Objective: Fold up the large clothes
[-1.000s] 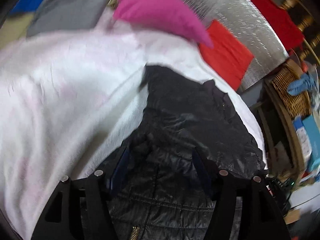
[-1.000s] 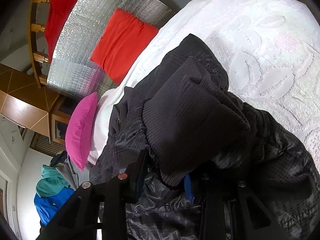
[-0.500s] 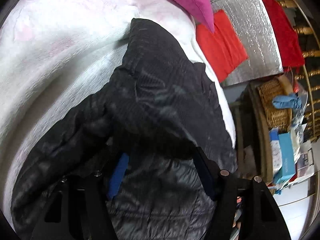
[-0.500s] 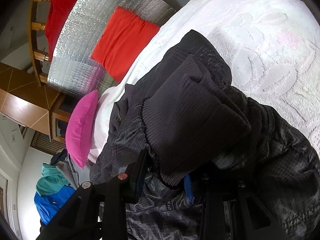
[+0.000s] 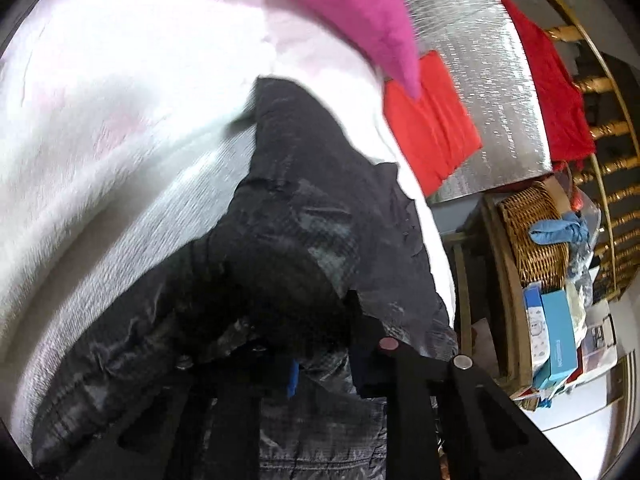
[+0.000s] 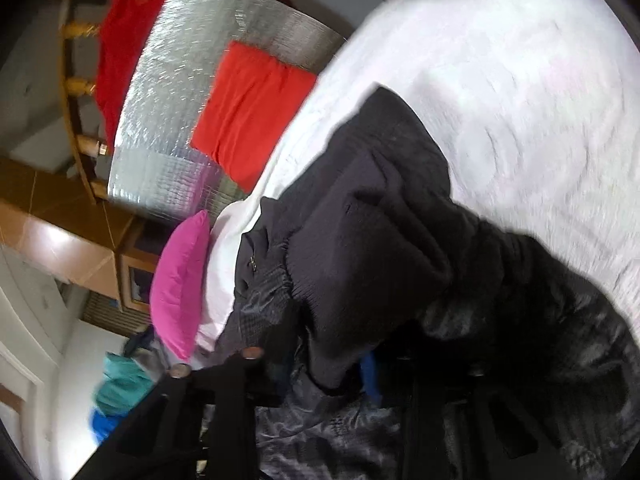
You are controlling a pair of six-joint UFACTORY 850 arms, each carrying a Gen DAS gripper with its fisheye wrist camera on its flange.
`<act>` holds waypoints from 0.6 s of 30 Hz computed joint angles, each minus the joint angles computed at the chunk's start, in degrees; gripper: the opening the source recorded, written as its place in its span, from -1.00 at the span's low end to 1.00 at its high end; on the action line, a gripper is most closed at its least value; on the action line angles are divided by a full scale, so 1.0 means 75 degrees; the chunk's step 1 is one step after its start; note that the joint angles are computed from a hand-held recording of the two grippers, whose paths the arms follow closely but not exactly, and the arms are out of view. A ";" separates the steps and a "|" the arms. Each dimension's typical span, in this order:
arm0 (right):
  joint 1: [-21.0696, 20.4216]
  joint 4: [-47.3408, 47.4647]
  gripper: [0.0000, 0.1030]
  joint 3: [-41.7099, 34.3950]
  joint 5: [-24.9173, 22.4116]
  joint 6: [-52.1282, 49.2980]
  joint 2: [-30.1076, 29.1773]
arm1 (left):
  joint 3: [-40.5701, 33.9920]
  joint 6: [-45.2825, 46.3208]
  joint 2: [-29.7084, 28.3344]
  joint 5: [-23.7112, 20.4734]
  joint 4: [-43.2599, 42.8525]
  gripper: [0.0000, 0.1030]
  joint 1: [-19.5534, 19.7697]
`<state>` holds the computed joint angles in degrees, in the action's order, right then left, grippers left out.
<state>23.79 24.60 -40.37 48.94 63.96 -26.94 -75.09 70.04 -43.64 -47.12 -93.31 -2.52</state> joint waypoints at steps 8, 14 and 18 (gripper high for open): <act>0.0675 0.2490 -0.55 -0.0410 -0.0418 -0.3910 0.0434 | -0.0048 0.0673 0.0168 0.0713 -0.0131 -0.66 -0.0152; 0.0196 0.0480 -0.54 -0.0278 -0.1123 -0.1121 0.0226 | -0.0542 -0.0756 -0.0236 0.0888 0.1040 -0.62 -0.0155; 0.0076 0.0125 -0.46 0.0097 -0.0662 -0.0068 0.0358 | -0.0578 -0.0941 -0.0257 0.0855 0.1301 -0.52 -0.0097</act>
